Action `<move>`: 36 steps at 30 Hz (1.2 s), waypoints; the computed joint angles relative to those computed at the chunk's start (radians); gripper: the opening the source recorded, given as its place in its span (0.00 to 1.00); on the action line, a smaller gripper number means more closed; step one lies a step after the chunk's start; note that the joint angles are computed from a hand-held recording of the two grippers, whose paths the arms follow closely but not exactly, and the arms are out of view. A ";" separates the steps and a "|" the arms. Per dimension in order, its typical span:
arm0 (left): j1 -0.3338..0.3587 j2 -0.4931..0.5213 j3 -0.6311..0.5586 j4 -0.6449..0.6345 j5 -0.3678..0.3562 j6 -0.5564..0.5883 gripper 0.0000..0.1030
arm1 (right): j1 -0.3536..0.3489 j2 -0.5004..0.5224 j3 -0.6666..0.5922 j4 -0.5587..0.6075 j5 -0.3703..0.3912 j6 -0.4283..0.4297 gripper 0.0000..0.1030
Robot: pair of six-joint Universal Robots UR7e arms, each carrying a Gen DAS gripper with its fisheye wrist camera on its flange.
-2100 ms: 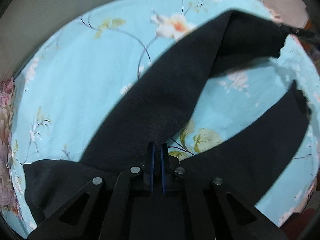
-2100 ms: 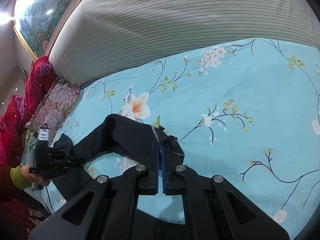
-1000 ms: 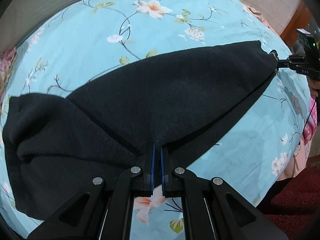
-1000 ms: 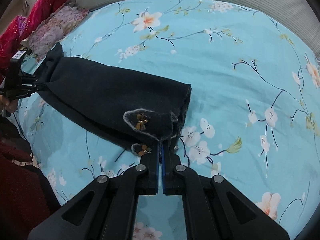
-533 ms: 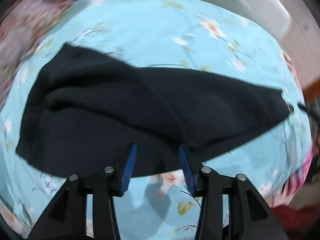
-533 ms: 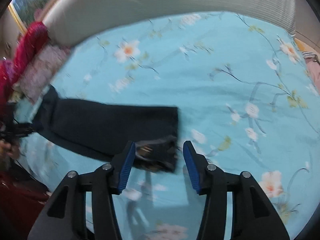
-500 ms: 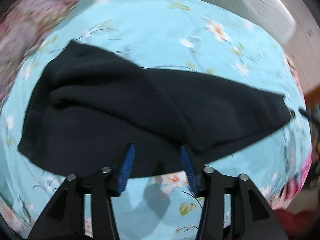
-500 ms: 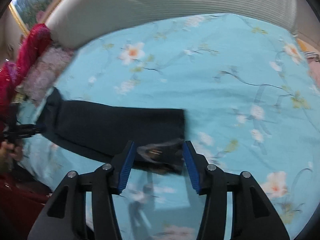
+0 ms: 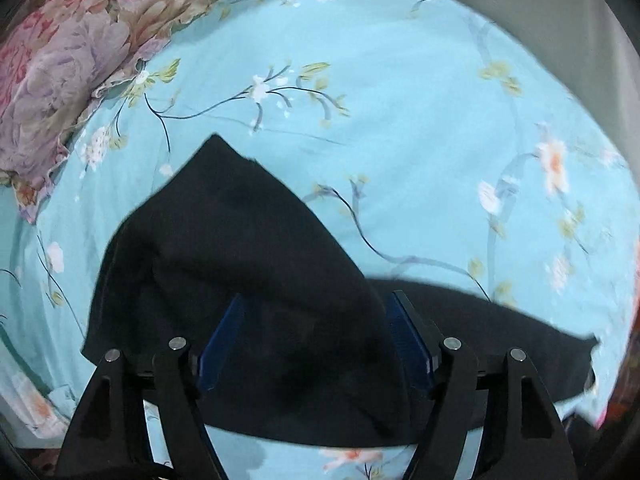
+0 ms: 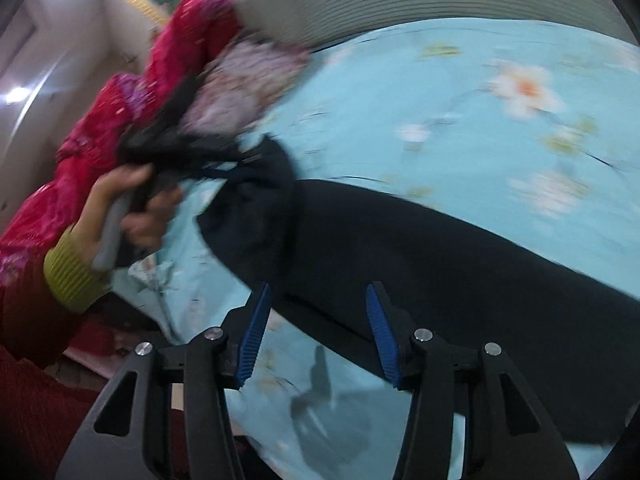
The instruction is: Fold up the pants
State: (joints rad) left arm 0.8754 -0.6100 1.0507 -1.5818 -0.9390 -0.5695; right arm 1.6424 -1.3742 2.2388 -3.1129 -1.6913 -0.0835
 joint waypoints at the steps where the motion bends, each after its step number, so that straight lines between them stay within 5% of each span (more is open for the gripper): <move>1: 0.007 0.046 -0.075 0.080 0.015 -0.036 0.72 | 0.012 0.030 -0.026 0.008 0.004 -0.005 0.50; 9: 0.044 0.254 -0.390 0.352 0.055 -0.117 0.72 | 0.052 0.246 -0.249 0.161 0.002 -0.047 0.50; 11: 0.042 0.253 -0.379 0.336 0.073 -0.104 0.59 | 0.051 0.278 -0.277 0.184 0.002 -0.043 0.50; 13: 0.040 0.232 -0.336 0.286 0.090 -0.074 0.25 | 0.052 0.305 -0.298 0.200 -0.006 -0.042 0.49; 15: 0.042 0.188 -0.265 0.194 0.068 -0.036 0.14 | 0.054 0.327 -0.311 0.206 -0.014 -0.040 0.39; 16: 0.042 0.168 -0.233 0.155 0.064 -0.024 0.10 | 0.055 0.336 -0.319 0.212 -0.012 -0.043 0.25; 17: 0.041 0.146 -0.198 0.113 0.058 -0.010 0.09 | 0.060 0.342 -0.323 0.214 -0.024 -0.050 0.10; 18: 0.040 0.114 -0.149 0.055 0.046 0.003 0.07 | 0.066 0.342 -0.321 0.212 -0.036 -0.057 0.06; 27: 0.012 -0.262 0.363 -0.580 -0.042 0.104 0.04 | 0.120 0.272 -0.293 0.129 -0.052 -0.129 0.06; 36: 0.036 -0.476 0.656 -0.733 -0.060 0.028 0.04 | 0.156 0.297 -0.301 0.194 -0.126 -0.198 0.06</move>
